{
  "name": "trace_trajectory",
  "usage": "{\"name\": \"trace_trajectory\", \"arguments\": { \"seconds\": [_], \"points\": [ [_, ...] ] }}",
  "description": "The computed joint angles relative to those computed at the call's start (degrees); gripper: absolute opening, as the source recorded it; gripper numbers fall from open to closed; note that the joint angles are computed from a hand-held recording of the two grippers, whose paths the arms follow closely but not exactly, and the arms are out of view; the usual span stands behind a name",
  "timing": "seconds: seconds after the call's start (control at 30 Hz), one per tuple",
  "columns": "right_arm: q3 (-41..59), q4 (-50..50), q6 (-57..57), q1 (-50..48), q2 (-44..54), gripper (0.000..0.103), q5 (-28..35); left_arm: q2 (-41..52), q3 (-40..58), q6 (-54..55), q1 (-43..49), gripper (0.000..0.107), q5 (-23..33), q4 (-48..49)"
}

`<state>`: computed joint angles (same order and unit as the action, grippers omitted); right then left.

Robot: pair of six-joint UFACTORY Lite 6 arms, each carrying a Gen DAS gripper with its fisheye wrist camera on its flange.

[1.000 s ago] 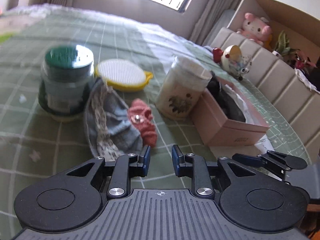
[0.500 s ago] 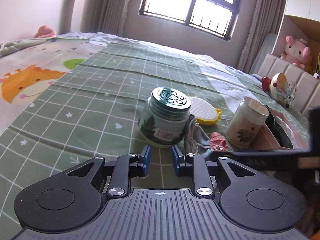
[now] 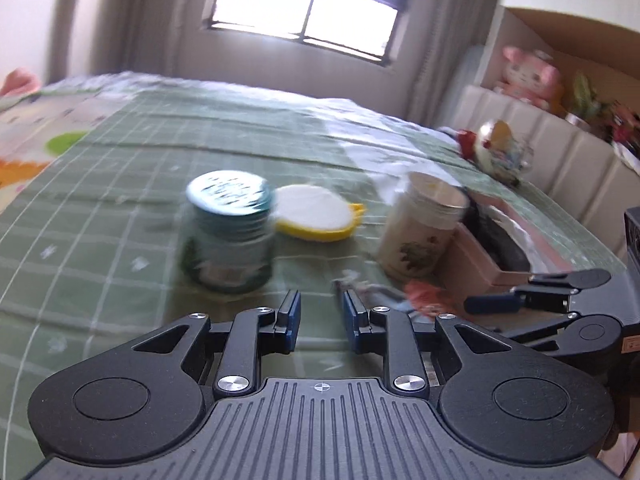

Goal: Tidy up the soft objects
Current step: 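Move the left gripper to the denim doll dress and grasp it, then lift the doll dress by its red knit top with the left gripper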

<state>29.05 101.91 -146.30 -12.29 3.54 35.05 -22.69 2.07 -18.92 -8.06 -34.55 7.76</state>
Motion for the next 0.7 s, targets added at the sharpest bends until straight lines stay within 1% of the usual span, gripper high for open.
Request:
{"name": "trace_trajectory", "arguments": {
  "seconds": [0.03, 0.07, 0.17, 0.23, 0.27, 0.3, 0.37, 0.4, 0.43, 0.47, 0.5, 0.53, 0.6, 0.7],
  "points": [
    [-1.8, -0.8, -1.5, -2.8, -1.5, 0.075, 2.3, 2.2, 2.1, 2.8, -2.6, 0.026, 0.1, -1.5],
    [-2.5, -1.7, -3.3, -5.8, -1.4, 0.077, 4.4, 4.8, 4.6, 5.8, -5.1, 0.026, 0.3, -3.1],
    [-5.3, -5.2, -5.8, -13.6, -1.6, 0.077, 7.3, 15.5, 14.5, 15.0, -11.4, 0.026, 2.5, -6.4],
    [-6.3, -5.8, -8.2, -18.2, -0.3, 0.077, 8.3, 22.5, 21.3, 20.2, -13.3, 0.03, 3.8, -8.0],
    [-6.1, -6.3, -9.1, -20.1, 1.1, 0.077, 8.6, 25.8, 24.7, 22.1, -13.6, 0.03, 4.4, -9.4],
    [-5.8, -6.3, -10.0, -21.7, 3.0, 0.077, 8.8, 29.6, 28.6, 23.2, -13.4, 0.03, 5.2, -10.6],
    [-5.0, -5.2, -12.2, -24.3, 7.0, 0.082, 10.1, 36.6, 35.8, 22.0, -11.7, 0.028, 7.9, -10.2],
    [-5.2, -4.3, -13.7, -25.4, 8.0, 0.084, 11.2, 39.9, 39.0, 20.1, -10.6, 0.027, 10.1, -9.0],
    [-5.4, -3.7, -14.5, -25.7, 8.0, 0.085, 11.5, 42.5, 41.4, 16.2, -9.3, 0.027, 12.4, -5.6],
    [-5.5, -3.7, -14.7, -25.8, 8.0, 0.086, 11.6, 43.9, 42.3, 10.8, -7.9, 0.026, 13.9, -0.3],
    [-5.4, -3.4, -15.1, -25.6, 8.3, 0.086, 11.6, 43.8, 41.2, 5.0, -6.4, 0.026, 14.1, 5.2],
    [-5.2, -3.5, -15.2, -25.7, 8.8, 0.087, 11.8, 42.7, 39.0, 1.6, -5.3, 0.026, 13.4, 8.4],
    [-4.3, -4.4, -14.3, -25.7, 9.7, 0.09, 12.1, 38.0, 32.1, -1.2, -3.2, 0.026, 11.3, 11.5],
    [-4.0, -4.8, -14.2, -25.4, 10.4, 0.095, 11.9, 28.8, 21.2, -3.7, -0.1, 0.026, 10.4, 15.6]
  ]
}}
